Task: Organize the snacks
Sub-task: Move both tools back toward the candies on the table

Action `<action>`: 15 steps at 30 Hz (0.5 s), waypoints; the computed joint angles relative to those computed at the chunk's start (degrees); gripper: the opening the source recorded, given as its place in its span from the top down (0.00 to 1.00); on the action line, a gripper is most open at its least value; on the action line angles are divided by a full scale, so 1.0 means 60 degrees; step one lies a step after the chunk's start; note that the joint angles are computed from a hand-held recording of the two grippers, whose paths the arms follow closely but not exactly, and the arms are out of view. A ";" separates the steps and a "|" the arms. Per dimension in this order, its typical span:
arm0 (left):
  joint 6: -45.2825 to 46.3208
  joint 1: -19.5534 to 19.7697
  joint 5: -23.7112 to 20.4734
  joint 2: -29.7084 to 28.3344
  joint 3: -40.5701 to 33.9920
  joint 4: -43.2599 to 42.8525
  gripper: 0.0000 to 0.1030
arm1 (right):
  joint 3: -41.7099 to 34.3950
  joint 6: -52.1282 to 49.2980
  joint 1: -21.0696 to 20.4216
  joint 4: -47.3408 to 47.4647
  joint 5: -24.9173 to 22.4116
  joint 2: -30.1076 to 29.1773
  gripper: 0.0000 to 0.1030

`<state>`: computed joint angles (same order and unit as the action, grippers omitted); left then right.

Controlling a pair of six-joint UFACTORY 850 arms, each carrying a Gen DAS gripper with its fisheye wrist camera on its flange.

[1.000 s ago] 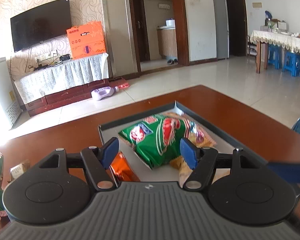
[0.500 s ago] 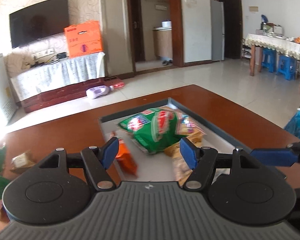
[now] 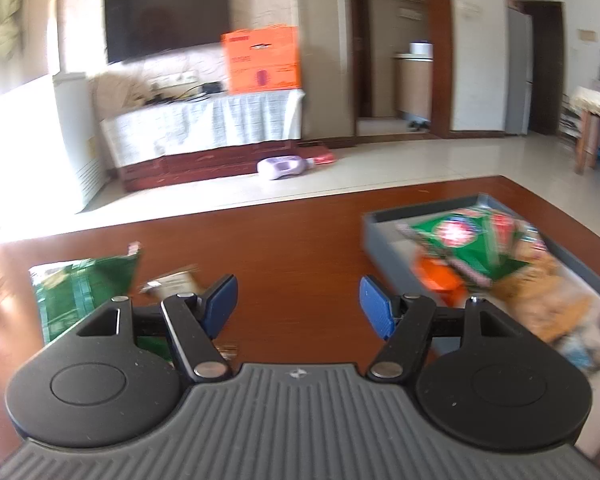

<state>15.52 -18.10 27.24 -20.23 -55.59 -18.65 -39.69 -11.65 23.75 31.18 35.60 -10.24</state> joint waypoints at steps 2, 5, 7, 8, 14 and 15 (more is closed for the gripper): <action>0.0114 0.0268 -0.0040 -0.0066 -0.0048 -0.0119 0.30 | -0.0041 0.0074 0.0097 -0.0130 0.0111 -0.0012 0.48; 0.0400 0.0606 -0.0223 -0.0201 -0.0179 -0.0307 0.30 | -0.0231 0.0359 0.0245 -0.0549 0.0018 -0.0126 0.48; 0.0229 0.0854 -0.0365 -0.0257 -0.0220 -0.0139 0.30 | -0.0452 0.0203 0.0404 -0.0629 -0.0150 -0.0280 0.48; 0.0062 0.1000 -0.0414 -0.0263 -0.0217 0.0037 0.30 | -0.0554 0.0106 0.0493 -0.0654 -0.0202 -0.0359 0.48; -0.0125 0.1662 -0.0599 -0.0399 -0.0331 0.0186 0.30 | -0.1096 -0.0586 0.0970 -0.0319 -0.0496 -0.0815 0.48; -0.0048 0.1784 -0.0657 -0.0421 -0.0370 0.0054 0.30 | -0.1193 -0.0583 0.1019 -0.0287 -0.0579 -0.0893 0.48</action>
<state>15.24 -7.40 23.30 -22.76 -57.81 -18.33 -46.85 -15.14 29.86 29.46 32.13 -15.60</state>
